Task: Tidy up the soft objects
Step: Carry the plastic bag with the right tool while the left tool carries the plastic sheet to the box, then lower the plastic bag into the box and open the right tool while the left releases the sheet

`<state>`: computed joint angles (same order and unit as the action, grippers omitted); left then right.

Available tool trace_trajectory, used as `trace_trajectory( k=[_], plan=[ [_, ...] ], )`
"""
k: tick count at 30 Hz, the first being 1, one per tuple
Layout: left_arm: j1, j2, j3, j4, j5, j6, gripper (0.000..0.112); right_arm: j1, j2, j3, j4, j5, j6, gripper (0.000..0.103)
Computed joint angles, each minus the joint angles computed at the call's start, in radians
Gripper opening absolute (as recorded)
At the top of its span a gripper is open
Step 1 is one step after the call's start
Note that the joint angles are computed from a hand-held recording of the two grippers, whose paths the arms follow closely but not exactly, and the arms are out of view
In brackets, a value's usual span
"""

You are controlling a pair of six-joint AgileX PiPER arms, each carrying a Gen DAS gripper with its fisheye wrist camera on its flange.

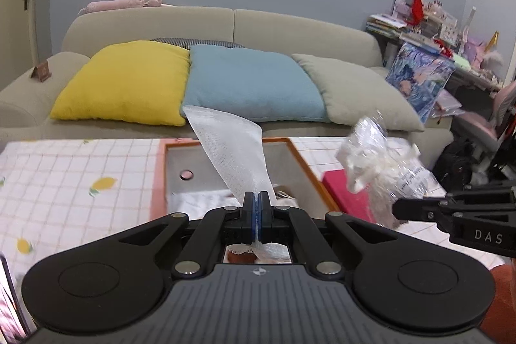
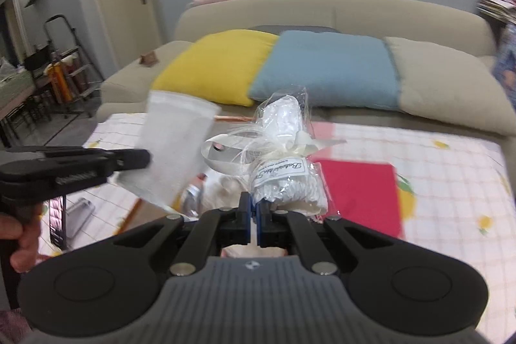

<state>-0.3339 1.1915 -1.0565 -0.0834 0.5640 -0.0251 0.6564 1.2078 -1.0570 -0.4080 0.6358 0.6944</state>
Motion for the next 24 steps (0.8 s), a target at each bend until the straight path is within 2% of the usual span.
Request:
trace_trajectory(
  k=[3, 6, 11, 18, 24],
  plan=[
    [0.073, 0.075, -0.038, -0.098, 0.006, 0.148, 0.001, -0.044, 0.106, -0.074, 0.087, -0.054, -0.116, 0.0],
    [0.105, 0.158, -0.083, -0.131, 0.011, 0.199, 0.001, -0.091, 0.222, -0.161, 0.206, -0.085, -0.261, 0.0],
    [0.186, 0.316, -0.193, -0.319, 0.097, 0.299, 0.001, -0.136, 0.415, -0.316, 0.264, -0.062, -0.396, 0.0],
    [0.163, 0.486, -0.335, -0.177, 0.186, 0.188, 0.001, -0.177, 0.625, -0.49, 0.303, -0.006, -0.557, 0.0],
    [0.138, 0.54, -0.394, -0.053, 0.23, 0.091, 0.003, -0.197, 0.711, -0.583, 0.325, 0.053, -0.596, 0.001]
  ],
)
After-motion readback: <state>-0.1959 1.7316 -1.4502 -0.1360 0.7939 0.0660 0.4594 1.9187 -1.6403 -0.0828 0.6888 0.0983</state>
